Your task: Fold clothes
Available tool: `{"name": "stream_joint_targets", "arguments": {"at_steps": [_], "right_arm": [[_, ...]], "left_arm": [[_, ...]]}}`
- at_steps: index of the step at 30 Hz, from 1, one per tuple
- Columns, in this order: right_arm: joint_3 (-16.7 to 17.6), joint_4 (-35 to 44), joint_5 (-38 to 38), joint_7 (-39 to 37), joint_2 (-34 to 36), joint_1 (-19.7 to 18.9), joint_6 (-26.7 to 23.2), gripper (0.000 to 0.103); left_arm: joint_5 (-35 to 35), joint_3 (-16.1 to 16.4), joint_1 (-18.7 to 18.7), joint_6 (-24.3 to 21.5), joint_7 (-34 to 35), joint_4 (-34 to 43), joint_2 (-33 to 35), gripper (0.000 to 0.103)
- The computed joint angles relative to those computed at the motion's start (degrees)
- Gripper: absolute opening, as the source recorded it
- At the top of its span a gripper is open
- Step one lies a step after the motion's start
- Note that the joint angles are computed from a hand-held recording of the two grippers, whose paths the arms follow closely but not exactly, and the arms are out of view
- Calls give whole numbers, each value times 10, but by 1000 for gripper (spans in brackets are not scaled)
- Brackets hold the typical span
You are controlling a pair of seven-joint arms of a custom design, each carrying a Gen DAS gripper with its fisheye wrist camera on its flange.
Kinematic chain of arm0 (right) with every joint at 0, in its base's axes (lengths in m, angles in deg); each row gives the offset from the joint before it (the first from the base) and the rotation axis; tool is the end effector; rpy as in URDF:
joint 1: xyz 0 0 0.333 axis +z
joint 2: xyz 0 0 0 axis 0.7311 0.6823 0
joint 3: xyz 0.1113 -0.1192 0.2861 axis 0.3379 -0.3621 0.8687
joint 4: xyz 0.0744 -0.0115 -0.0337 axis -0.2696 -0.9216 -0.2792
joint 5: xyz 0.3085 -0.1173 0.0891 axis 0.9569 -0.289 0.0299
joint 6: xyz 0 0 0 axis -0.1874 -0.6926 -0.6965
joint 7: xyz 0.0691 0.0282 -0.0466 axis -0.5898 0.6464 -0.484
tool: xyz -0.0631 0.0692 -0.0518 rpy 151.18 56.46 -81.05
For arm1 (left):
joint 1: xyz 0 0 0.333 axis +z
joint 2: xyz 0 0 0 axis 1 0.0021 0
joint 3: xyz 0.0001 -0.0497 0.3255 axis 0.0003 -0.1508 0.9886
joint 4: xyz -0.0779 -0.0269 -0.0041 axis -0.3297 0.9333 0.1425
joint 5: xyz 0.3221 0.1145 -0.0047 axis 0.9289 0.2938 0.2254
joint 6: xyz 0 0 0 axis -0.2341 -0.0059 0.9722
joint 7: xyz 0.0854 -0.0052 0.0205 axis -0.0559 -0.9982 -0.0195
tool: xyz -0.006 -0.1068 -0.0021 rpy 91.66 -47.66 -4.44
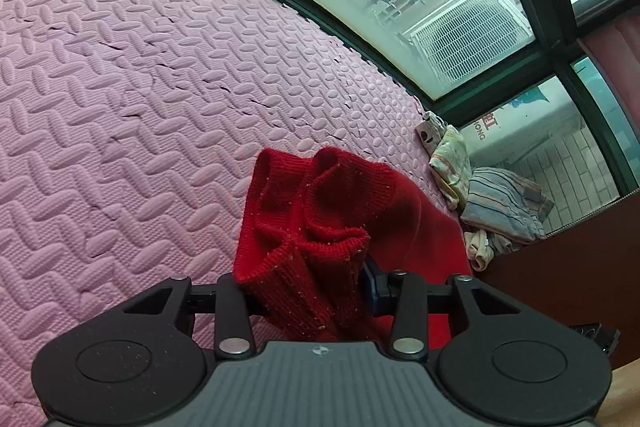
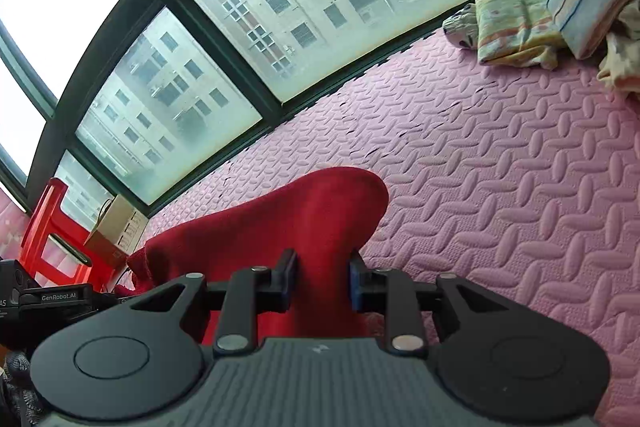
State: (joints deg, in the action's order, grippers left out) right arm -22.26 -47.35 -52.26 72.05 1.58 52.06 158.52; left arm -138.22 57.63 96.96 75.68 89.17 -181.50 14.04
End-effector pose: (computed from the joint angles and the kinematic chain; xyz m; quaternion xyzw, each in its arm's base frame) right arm 0.6066 0.2123 0.3830 -0.5446 0.6872 -0.0828 0.4736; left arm 0.6385 -0.0404 0.4160 0.6857 -0.5941 0.4128 0.0798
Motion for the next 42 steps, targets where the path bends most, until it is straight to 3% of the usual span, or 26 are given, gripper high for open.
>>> {"name": "stream_joint_targets", "arguments": {"at_steps": [7,13,15,17,19,22,24,29,32,34,39,42], "right_arm": [[-75,-19,46,-22,-22,31,-8,25],[-85,-14,71,-33,-7,26,-25,25],[-73,-11,70,-37,0,13,-30,28],[-103,-11,84,-46,-2,42,-36,36],[-127,-11,95,-57,-6,65,-47,37],[-200,-10,118,-82,-16,134,-54,39],[-220,-7,128,-97,-18,153,-51,39],[-196,26,131,-124,-7,138,-66,41],[-192,55,130,-133,9,137,-86,41],[-187,74,128,-135,20,134,-101,41],[-181,124,118,-139,45,130,-133,42],[-182,154,110,-141,60,132,-153,44]], "left_arm": [[57,-17,-36,-2,-48,86,69,43],[121,-23,-58,8,-98,126,109,47],[134,-25,-58,12,-110,128,113,50],[137,-33,-51,16,-105,125,111,54],[143,-36,-49,26,-95,118,103,59],[147,-37,-46,49,-78,106,87,62],[140,-40,-45,74,-68,97,76,62],[93,-68,-28,119,-8,86,58,58],[57,-87,-17,101,44,96,57,46],[59,-84,-26,82,60,107,63,39],[111,-54,-65,62,26,150,101,33],[133,-47,-69,54,-12,175,126,32]]}}
